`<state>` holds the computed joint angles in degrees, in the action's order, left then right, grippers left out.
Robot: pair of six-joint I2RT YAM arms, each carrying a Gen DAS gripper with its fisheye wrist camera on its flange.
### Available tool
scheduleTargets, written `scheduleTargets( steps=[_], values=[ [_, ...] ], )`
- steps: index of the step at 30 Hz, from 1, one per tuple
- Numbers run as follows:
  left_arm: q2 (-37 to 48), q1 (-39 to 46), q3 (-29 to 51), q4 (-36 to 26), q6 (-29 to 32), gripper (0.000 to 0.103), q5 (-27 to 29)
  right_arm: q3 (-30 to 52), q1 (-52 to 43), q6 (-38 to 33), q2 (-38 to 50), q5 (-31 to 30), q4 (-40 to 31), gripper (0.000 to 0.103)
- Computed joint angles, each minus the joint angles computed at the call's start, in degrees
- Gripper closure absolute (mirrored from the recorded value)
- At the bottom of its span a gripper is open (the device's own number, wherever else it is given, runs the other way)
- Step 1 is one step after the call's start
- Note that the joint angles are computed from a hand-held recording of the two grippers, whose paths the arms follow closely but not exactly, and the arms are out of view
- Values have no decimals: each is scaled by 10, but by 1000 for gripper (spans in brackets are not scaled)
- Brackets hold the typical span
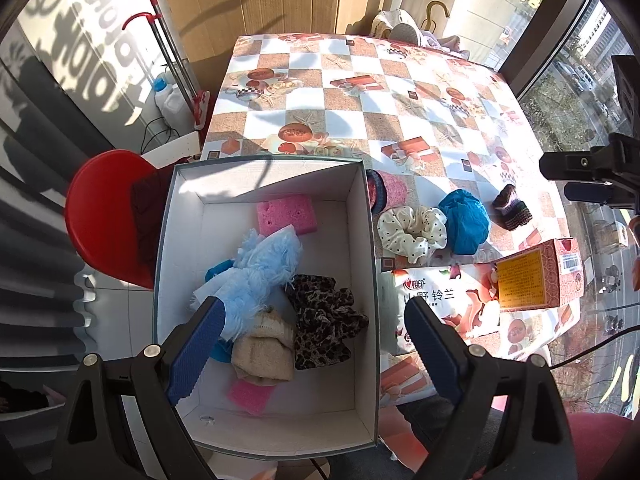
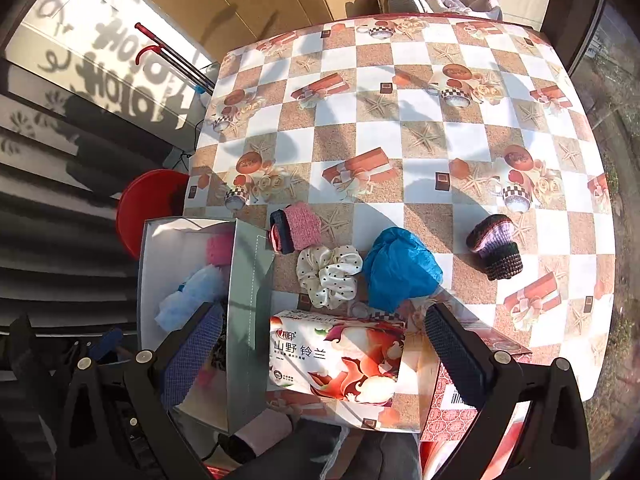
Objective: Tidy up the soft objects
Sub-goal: 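Grasp the purple striped knit hat with right tool while left tool grasps the blue plastic bag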
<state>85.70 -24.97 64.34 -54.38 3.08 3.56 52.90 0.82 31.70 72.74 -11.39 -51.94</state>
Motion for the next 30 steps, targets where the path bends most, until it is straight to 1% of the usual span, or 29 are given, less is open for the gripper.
scheduleTargets(
  steps=[5, 10, 13, 17, 20, 24, 27, 30],
  values=[
    [59, -64, 49, 6, -4, 10, -13, -13, -126, -74, -20, -10, -38, 1],
    [125, -131, 108, 5, -7, 10, -9, -26, -244, -158, -7, -24, -59, 1],
    [178, -173, 149, 5, -2, 10, -16, -38, -302, -210, 21, -24, -55, 1],
    [278, -214, 233, -15, 16, 10, -19, -54, -367, -266, 83, -15, -27, 1],
    [360, -235, 313, -43, 27, 10, -15, -52, -394, -307, 141, -4, -2, 1],
    [462, -260, 422, -80, 37, 10, -15, -34, -400, -351, 219, 11, 27, 1],
    [543, -273, 515, -119, 41, 10, -10, -19, -389, -373, 270, 21, 50, 1],
    [618, -281, 603, -163, 35, 10, -14, -4, -380, -378, 321, 19, 71, 1]
  ],
)
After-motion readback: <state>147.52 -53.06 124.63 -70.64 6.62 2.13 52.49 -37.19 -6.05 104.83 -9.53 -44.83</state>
